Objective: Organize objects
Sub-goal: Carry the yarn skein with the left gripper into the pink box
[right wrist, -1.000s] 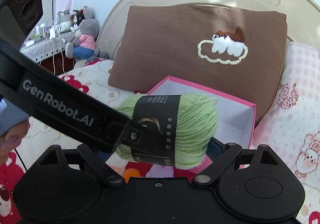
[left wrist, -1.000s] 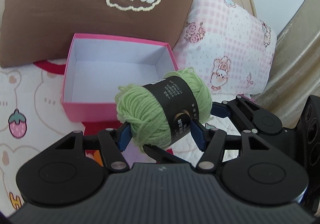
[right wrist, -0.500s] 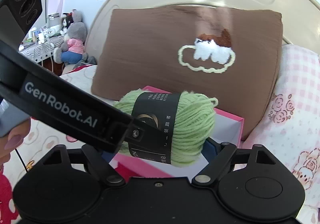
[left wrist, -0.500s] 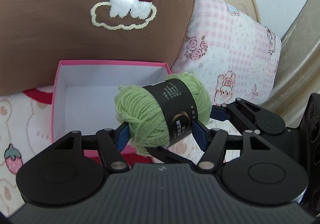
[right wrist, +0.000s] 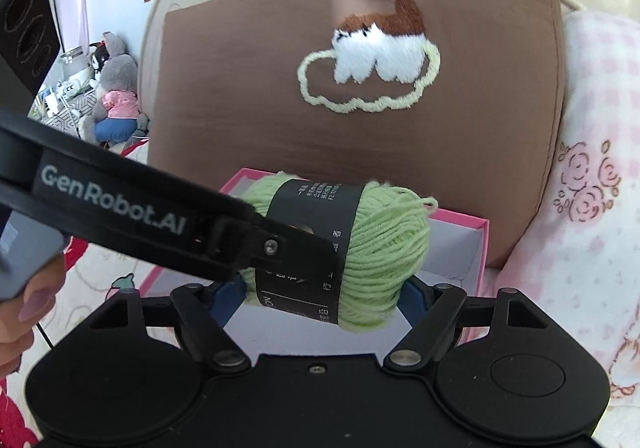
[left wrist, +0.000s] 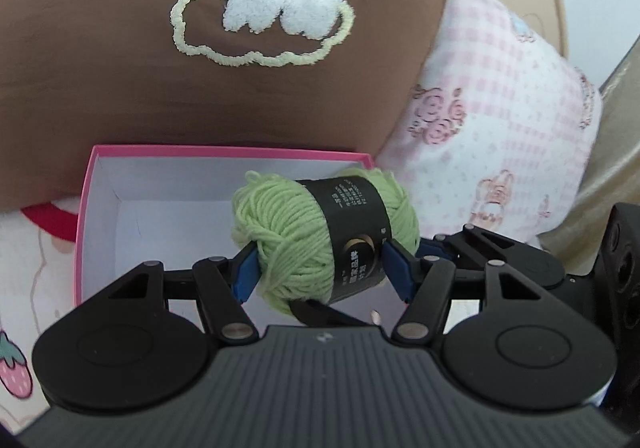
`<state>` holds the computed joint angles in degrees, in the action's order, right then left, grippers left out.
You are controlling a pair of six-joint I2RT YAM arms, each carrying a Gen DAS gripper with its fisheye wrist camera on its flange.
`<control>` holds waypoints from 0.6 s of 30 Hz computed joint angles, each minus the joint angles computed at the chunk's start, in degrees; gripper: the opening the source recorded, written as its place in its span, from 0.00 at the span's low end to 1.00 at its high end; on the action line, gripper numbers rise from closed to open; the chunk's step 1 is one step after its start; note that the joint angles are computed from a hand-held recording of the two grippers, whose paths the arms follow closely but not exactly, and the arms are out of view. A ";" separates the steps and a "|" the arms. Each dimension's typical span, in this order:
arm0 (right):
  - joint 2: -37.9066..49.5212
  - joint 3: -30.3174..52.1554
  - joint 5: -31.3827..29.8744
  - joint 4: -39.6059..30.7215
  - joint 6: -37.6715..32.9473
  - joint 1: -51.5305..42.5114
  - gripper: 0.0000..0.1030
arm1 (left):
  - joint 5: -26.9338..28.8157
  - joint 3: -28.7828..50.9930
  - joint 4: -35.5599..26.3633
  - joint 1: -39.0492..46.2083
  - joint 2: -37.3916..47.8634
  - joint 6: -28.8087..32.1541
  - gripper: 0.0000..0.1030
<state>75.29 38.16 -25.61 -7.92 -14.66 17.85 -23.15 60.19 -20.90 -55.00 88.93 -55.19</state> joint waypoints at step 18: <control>18.97 4.06 14.96 13.78 5.32 6.87 0.70 | 9.09 -4.97 20.13 10.84 11.80 4.61 0.61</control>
